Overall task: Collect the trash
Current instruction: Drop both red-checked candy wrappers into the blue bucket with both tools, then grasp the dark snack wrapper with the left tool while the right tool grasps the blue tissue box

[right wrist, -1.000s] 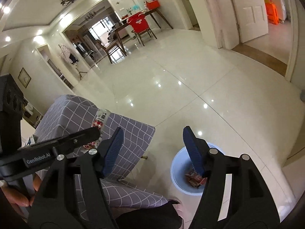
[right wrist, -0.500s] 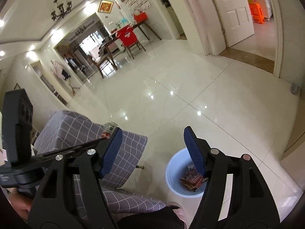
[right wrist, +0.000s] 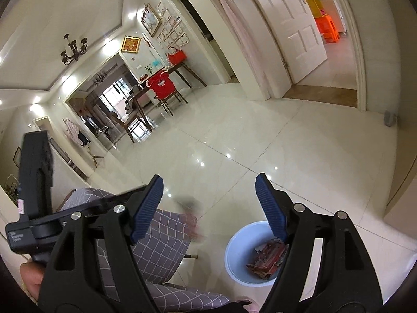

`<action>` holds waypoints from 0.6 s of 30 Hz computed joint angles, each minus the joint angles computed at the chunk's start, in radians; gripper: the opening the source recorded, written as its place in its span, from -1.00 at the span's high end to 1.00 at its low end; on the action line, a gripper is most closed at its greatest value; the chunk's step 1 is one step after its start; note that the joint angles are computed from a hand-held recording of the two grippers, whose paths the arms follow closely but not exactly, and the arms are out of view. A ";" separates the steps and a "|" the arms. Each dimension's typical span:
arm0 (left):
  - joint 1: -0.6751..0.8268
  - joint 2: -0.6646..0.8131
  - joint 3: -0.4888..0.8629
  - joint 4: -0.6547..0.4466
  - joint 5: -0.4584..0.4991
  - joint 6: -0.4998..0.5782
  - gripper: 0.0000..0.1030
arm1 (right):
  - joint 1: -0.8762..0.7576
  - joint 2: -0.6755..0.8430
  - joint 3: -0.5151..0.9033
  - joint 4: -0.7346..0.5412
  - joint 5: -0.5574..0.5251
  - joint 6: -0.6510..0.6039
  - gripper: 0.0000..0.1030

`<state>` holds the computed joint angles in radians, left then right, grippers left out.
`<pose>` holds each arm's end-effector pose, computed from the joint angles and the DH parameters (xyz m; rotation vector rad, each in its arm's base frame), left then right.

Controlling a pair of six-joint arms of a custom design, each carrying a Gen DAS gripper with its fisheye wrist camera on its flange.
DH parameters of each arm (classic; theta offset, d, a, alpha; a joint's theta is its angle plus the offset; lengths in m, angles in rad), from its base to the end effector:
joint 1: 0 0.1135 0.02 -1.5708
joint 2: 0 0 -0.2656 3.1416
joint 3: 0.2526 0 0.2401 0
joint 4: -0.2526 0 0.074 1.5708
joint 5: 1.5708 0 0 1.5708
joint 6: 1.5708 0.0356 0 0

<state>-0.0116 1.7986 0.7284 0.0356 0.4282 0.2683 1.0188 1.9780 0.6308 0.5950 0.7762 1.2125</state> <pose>0.2984 -0.0182 0.1056 0.5011 2.4770 -0.4553 0.1827 0.2490 0.0761 0.5676 2.0321 0.4361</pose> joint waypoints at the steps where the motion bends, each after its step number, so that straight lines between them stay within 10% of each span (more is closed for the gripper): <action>1: 0.002 -0.003 0.002 -0.014 0.000 0.004 -0.63 | 0.000 0.002 0.007 -0.012 -0.006 0.002 -0.41; 18: 0.328 -0.247 -0.077 -0.168 0.119 0.144 -0.63 | 0.055 0.014 0.219 -0.132 -0.101 -0.120 -0.41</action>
<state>0.3159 1.5519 0.6516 -0.1328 0.5468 0.4124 1.0740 1.9922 0.8502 0.4628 0.6752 1.0921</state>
